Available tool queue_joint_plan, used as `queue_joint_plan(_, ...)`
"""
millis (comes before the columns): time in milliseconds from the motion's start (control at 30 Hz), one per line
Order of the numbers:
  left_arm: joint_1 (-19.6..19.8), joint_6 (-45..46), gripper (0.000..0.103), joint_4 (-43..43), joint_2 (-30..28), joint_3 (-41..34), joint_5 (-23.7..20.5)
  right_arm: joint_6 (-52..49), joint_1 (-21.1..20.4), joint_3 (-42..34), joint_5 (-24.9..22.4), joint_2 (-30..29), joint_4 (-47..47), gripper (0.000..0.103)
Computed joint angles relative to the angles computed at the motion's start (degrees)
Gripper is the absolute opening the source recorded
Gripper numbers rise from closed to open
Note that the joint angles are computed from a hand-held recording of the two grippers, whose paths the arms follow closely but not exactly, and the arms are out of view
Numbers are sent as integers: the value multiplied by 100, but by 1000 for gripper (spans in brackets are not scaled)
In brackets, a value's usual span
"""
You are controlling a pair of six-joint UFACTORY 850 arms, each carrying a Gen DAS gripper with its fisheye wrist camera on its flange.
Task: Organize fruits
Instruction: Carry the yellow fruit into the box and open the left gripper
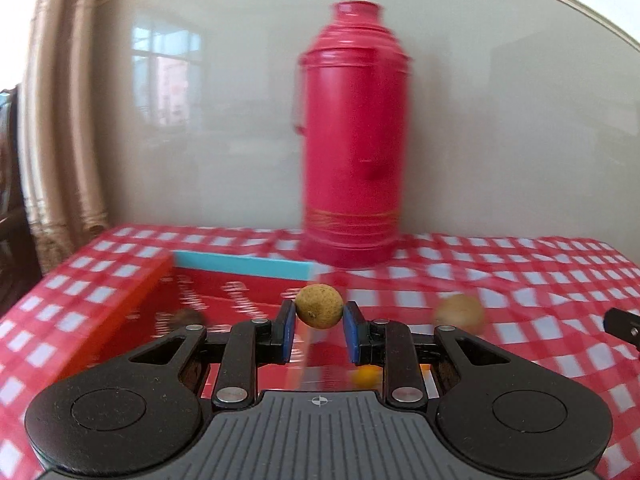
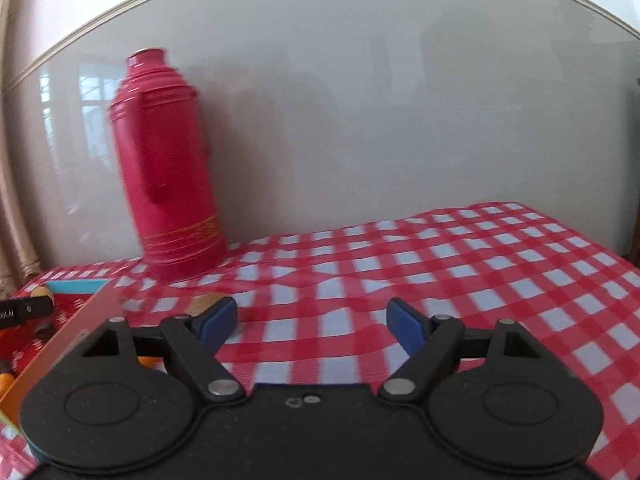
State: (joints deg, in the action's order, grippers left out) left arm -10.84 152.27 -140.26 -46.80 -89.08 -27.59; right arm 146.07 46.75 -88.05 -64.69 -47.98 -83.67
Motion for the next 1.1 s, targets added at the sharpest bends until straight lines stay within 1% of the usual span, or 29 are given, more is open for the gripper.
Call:
queue_joint_plan(167,244,-62,26,-23,-132,-217,246,-461,17,-352,281,-187,-202,75)
queue_joint_plan(200,297,-273,26,156,-172,-273,295,-492,10,-365,406,-186,-272,75)
queue_joint_plan(233,336,-452,29,285,-199,-308,335,-531,2,-381,548,-190,-350,75)
queue_joint_plan(267,368,-541,52,323,-214,-318,332,-578,10,-414,607,-210,-387,75)
queue_joint_plan(300,405,-531,86,247,-201,-283,291,-627,9,-440,692,-227,-438,75)
queue_joint_plan(333,441,-362,96,20,-169,-197,151,-686,7,-476,792,-247,-478,75)
queue_joint_plan(367,463,-55,101,-356,-105,-66,-15,-760,8,-527,867,-275,-509,75)
queue_joint_plan(400,485,139,102,-548,-41,44,-136,-826,16,-570,930,-302,-553,75)
queue_joint_plan(500,563,245,103,-705,33,173,-320,-972,25,-634,1254,-336,-834,72)
queue_joint_plan(567,626,351,103,-772,90,269,-390,-1108,16,-668,1549,-352,-1077,67)
queue_joint_plan(600,647,381,103,-777,113,294,-377,-1238,11,-709,1700,-375,-1164,65)
queue_joint_plan(667,709,390,103,-736,129,302,-318,-1559,-7,-869,1972,-459,-1231,58)
queue_joint_plan(767,788,397,103,-668,124,294,-286,-1757,-39,-1109,2359,-590,-1373,49)
queue_joint_plan(900,850,641,103,-771,175,371,-217,-2039,-77,-1517,2732,-820,-1304,47)
queue_joint_plan(967,882,710,103,-695,182,390,-105,-2203,-83,-1700,2870,-921,-1213,46)
queue_joint_plan(1100,961,812,103,-487,197,449,121,-2793,-90,-2184,3047,-1185,-709,42)
